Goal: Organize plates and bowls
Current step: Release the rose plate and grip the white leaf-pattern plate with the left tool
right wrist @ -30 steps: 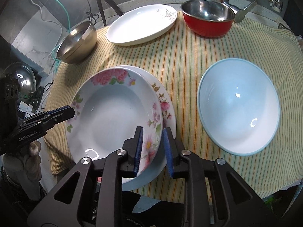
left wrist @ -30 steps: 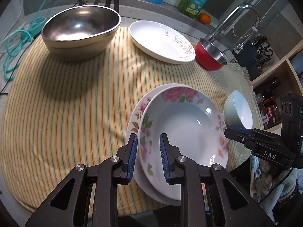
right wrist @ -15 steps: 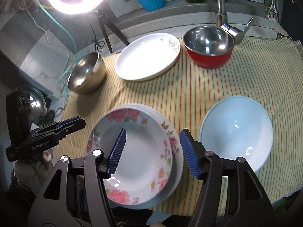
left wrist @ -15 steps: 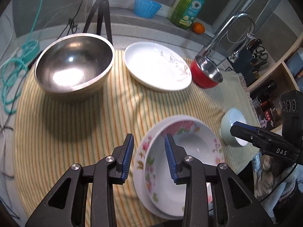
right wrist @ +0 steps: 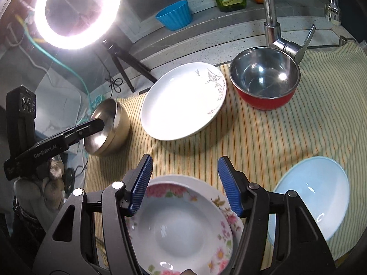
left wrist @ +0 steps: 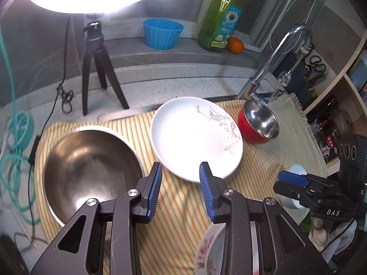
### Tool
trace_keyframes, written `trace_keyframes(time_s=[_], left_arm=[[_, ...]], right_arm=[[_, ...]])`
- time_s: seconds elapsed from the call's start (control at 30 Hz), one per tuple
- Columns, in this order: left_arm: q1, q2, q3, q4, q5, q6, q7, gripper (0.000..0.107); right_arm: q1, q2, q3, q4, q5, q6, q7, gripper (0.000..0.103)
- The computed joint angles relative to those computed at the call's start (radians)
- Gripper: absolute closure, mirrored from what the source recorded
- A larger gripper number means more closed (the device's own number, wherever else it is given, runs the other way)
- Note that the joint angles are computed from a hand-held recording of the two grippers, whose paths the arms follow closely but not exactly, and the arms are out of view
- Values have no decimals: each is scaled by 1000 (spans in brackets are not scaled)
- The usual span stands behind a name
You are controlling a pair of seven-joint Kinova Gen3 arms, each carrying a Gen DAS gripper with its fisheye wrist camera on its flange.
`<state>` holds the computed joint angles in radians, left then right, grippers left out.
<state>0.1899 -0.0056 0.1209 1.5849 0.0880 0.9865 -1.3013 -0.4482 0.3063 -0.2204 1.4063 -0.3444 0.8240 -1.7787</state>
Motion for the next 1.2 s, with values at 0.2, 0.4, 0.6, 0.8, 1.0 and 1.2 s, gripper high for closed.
trace_keyframes(time_s=[0.2, 0.4, 0.6, 0.8, 1.0, 1.2], left_arm=[[-38, 157, -20, -155, 48, 91, -115, 76], [-39, 292, -24, -293, 30, 168, -125, 76], [-16, 392, -32, -402, -12, 231, -123, 76], [-8, 457, -42, -470, -30, 270, -105, 76], [-9, 492, -40, -505, -32, 296, -128, 78], [-25, 513, -42, -519, -14, 304, -140, 86]], right_arm=[[-3, 68, 10, -48, -13, -9, -72, 48], [-28, 123, 25, -103, 37, 5, -139, 52], [-42, 175, 36, -162, 76, 30, -184, 58], [-31, 226, 27, -211, 72, 57, -186, 65], [-14, 264, 17, -240, 51, 67, -172, 68], [-13, 290, 13, -272, 46, 84, -150, 83]])
